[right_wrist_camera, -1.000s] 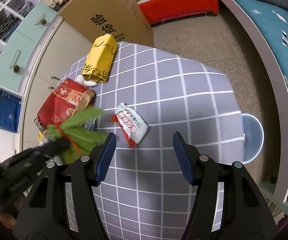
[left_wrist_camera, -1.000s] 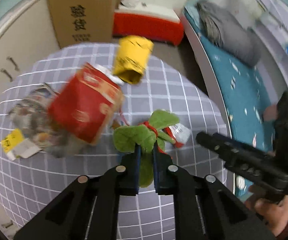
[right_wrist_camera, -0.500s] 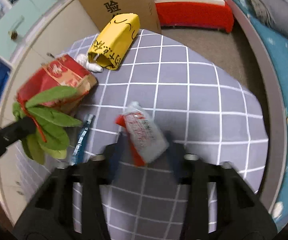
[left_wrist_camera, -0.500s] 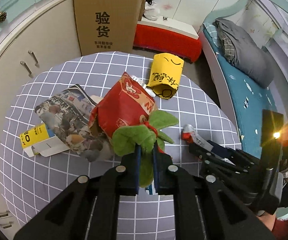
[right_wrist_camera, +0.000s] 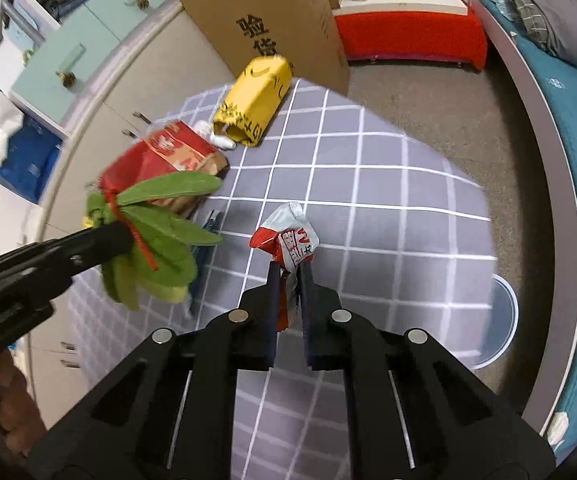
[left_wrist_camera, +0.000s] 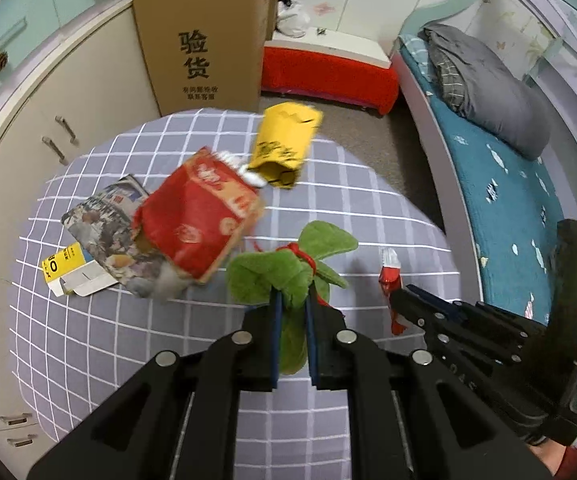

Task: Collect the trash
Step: 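Carry both items to the bucket and open the right gripper over it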

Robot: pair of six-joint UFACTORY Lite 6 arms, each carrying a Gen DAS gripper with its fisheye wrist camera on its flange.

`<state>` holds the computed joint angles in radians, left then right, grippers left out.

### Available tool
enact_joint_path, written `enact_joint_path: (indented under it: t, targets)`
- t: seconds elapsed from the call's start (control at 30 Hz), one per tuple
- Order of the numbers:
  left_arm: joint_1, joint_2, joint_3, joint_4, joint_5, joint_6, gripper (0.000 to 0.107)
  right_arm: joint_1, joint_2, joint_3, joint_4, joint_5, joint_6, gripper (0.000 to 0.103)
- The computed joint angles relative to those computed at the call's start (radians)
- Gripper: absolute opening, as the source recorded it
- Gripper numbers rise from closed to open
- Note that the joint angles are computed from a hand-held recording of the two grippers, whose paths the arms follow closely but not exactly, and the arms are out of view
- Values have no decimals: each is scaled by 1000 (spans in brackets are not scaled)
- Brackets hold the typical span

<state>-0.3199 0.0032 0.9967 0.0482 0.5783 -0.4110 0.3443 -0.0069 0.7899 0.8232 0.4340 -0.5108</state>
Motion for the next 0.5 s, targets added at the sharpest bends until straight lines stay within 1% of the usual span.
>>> enact_joint_path:
  t: [0.17, 0.27, 0.3, 0.4, 0.43, 0.5]
  targets:
    - [-172, 8, 109, 92, 81, -183, 10, -202, -248, -85, -73, 175, -15, 10]
    - [-294, 58, 211, 137, 124, -287, 10, -378, -379, -114, -108, 306, -62, 10]
    - [-347, 96, 270, 154, 143, -325, 10, -464, -413, -115, -111, 363, -103, 10]
    - [-456, 204, 417, 190, 190, -392, 10, -680, -447, -97, -104, 486, -224, 10]
    - [-489, 249, 477, 196, 212, -402, 10, -777, -451, -83, -102, 537, -281, 10]
    - [-557, 355, 621, 208, 265, -416, 10, -910, -440, -60, -96, 600, -359, 10]
